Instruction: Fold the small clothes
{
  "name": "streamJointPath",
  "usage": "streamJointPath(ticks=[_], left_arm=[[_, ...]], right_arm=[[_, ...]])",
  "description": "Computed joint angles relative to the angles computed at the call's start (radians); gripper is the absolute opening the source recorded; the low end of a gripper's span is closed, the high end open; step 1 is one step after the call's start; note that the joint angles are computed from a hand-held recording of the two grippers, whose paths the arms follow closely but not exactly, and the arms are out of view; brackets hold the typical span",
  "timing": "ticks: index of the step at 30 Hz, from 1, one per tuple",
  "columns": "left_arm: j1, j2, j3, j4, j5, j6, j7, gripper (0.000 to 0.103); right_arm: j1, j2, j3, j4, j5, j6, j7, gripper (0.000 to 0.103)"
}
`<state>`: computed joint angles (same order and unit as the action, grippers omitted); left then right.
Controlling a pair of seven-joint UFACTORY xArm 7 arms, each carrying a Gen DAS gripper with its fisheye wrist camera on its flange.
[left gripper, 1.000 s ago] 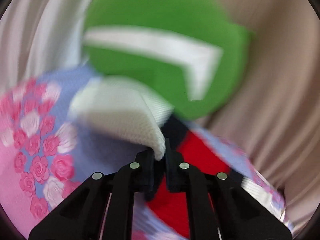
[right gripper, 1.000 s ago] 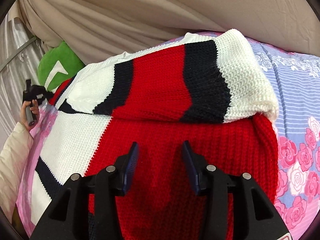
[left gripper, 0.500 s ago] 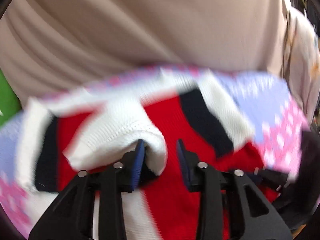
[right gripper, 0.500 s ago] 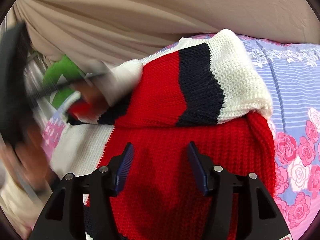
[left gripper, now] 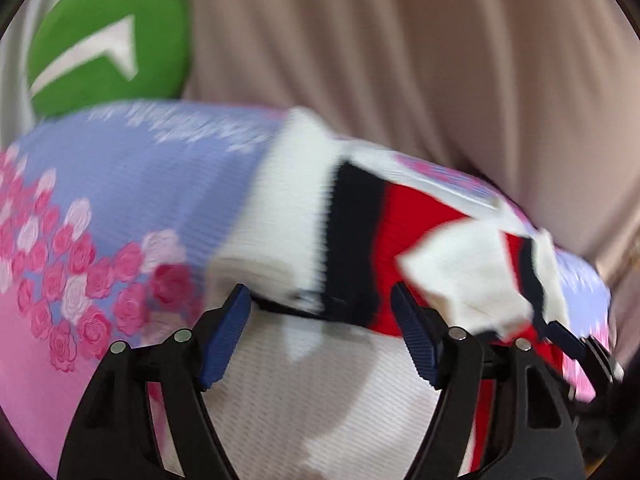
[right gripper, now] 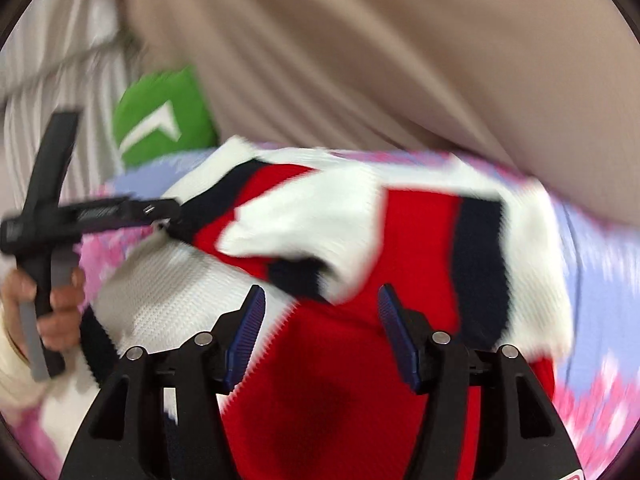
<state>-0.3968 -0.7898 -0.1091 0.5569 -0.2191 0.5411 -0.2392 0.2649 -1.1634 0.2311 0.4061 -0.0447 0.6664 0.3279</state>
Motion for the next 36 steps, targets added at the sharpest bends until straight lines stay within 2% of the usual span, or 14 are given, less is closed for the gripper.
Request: streamJointPath(ticks=[5,6,7,10,13,16,19,20,22,24,29,30,31,36], left_arm=[[0.031,0.070,0.010,0.008,0.001,0.000,-0.011,0.060],[0.034,0.071,0.006,0.002,0.002,-0.013,-0.016,0.060],[0.034,0.064,0.003,-0.004,0.003,-0.021,-0.019,0.060],[0.029,0.060,0.001,-0.018,0.008,-0.043,-0.019,0.060],[0.027,0.041,-0.002,-0.049,0.018,-0.068,-0.014,0.060],[0.036,0.034,-0.026,-0.060,0.039,-0.083,-0.036,0.061],[0.020,0.033,-0.017,-0.063,0.037,-0.095,-0.044,0.066],[0.026,0.034,-0.025,-0.061,0.046,-0.094,-0.052,0.066],[0.033,0.029,-0.038,-0.065,0.060,-0.094,-0.066,0.066],[0.029,0.031,-0.030,-0.065,0.066,-0.097,-0.065,0.066],[0.019,0.025,-0.014,-0.076,0.068,-0.108,-0.055,0.066],[0.019,0.026,-0.013,-0.077,0.070,-0.109,-0.053,0.066],[0.017,0.026,-0.011,-0.077,0.070,-0.111,-0.051,0.066],[-0.001,0.012,0.007,-0.092,0.054,-0.120,-0.033,0.065]], right_arm=[[-0.064,0.284,0.068,0.116,-0.110,-0.062,-0.062,0.055],[-0.037,0.307,0.034,0.123,-0.101,-0.067,-0.093,0.016],[-0.009,0.317,-0.015,0.134,-0.070,-0.056,-0.115,0.000],[-0.036,0.183,-0.124,0.060,0.030,-0.124,-0.044,0.000],[-0.163,-0.052,-0.267,-0.074,0.136,-0.084,0.066,0.000],[-0.313,-0.208,-0.297,-0.134,0.109,0.079,0.082,0.010],[-0.279,-0.294,-0.316,-0.147,0.140,0.105,0.036,0.014],[-0.237,-0.281,-0.295,-0.128,0.148,0.091,0.006,0.022],[-0.161,-0.206,-0.219,-0.080,0.150,0.038,-0.039,0.066],[-0.099,-0.073,-0.122,-0.019,0.117,-0.032,-0.090,0.071],[-0.085,0.246,0.006,0.106,-0.008,-0.071,-0.172,0.068],[-0.096,0.282,0.013,0.117,-0.027,-0.067,-0.166,0.053],[-0.100,0.305,0.003,0.126,-0.030,-0.060,-0.160,0.012],[-0.096,-0.003,-0.324,-0.066,0.259,-0.183,-0.002,0.007]])
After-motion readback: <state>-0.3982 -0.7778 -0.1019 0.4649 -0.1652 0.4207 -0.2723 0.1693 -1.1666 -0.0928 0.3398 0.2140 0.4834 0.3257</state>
